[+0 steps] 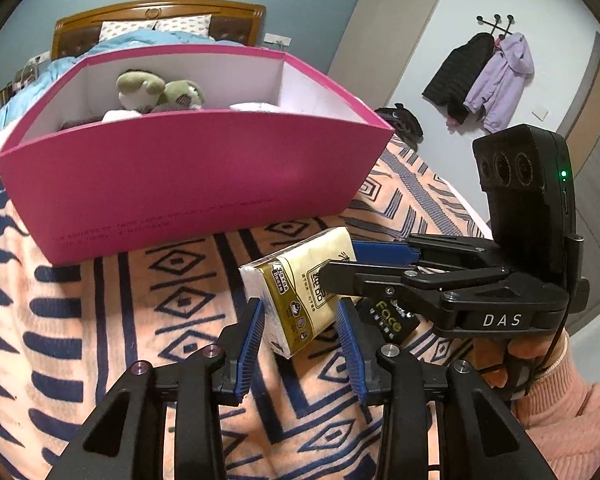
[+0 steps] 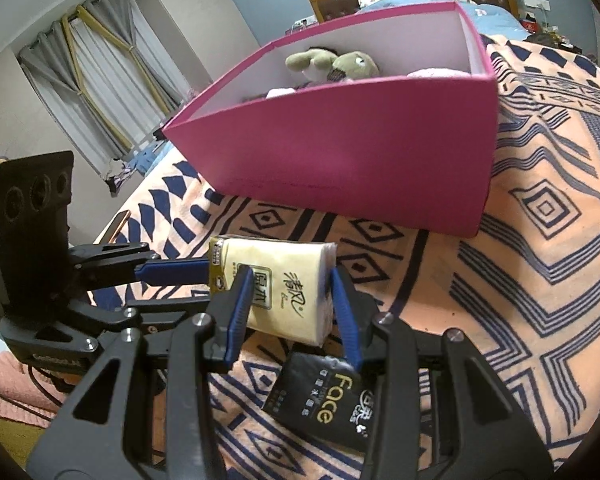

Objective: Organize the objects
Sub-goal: 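Carry the cream tissue box into the magenta box and open the right gripper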

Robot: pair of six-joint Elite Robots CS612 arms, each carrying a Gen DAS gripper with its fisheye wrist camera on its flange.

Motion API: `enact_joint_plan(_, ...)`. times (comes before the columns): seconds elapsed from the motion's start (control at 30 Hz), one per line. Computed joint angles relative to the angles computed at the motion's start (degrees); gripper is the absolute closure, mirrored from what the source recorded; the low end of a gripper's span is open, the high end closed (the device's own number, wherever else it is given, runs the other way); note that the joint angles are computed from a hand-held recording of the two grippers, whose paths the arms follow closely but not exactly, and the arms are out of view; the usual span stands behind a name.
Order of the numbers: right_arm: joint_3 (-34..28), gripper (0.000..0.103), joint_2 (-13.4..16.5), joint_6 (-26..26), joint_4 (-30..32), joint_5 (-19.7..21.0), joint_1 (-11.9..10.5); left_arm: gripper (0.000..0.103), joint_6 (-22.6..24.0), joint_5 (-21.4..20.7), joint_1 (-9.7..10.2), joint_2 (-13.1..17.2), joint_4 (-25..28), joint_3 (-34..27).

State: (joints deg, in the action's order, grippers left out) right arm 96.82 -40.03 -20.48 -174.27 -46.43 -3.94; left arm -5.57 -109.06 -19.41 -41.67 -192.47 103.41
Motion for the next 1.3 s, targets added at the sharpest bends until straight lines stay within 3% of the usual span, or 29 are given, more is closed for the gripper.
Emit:
enact_joint_plan(0.73,1.75,0.06,-1.79,3.65,-9.64,1.19,-1.01,0.066,3.33,-0.19,-0.43,-1.47,-1.5,-1.18)
enact_joint_plan(1.3,-2.53,0.06,-1.86,5.99,-13.99,1.69,-0.91,0.066,3.94,1.28,-0.02,-1.96,-2.48,-5.69)
